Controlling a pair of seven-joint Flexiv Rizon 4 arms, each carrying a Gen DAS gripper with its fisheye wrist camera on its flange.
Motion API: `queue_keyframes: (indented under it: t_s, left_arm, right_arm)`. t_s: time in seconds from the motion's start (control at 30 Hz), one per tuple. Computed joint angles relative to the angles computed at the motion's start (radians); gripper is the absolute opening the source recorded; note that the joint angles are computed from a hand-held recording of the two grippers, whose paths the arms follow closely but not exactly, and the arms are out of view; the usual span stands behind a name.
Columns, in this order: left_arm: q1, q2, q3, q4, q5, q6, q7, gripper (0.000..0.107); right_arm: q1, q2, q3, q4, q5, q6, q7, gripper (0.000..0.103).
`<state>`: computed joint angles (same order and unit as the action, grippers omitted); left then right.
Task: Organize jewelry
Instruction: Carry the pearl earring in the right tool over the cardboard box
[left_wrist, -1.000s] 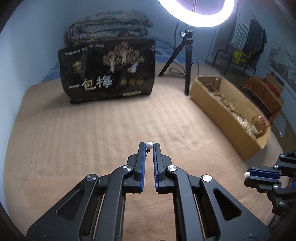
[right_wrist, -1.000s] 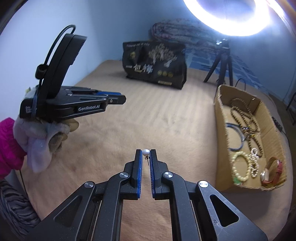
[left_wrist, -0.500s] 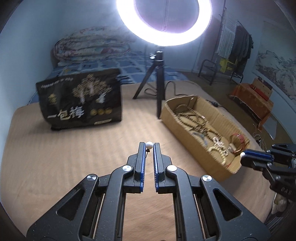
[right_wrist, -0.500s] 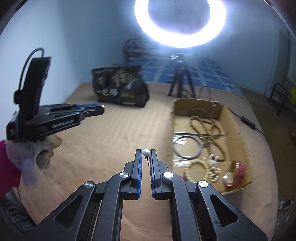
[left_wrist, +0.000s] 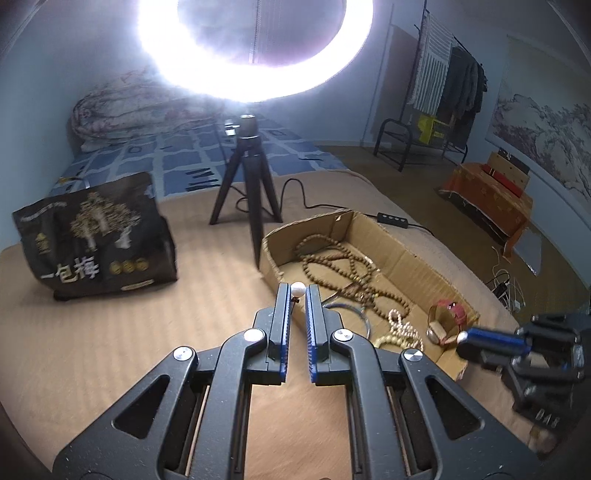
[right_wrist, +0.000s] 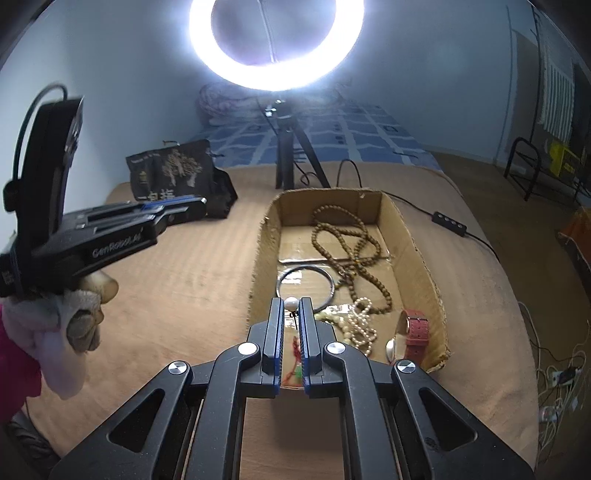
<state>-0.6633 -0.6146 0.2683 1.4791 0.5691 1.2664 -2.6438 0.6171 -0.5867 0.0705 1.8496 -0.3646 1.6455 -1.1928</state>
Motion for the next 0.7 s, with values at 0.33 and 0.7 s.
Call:
queue_keyframes:
  t_s: [0.33,0.7]
  left_arm:
    - [0.034,-0.095,-0.047,-0.133,-0.087,-0.053,0.114,0.006]
    - [0.022,-0.125,-0.043,-0.183,-0.133,-0.094,0.154,0.028]
  right_arm:
    - [-0.059,-0.019,0.054,-0.036,0.021,-0.043,0.006,0.006]
    - [-0.060,-0.013,0.049,-0.044,0.028,-0.071,0.019,0.015]
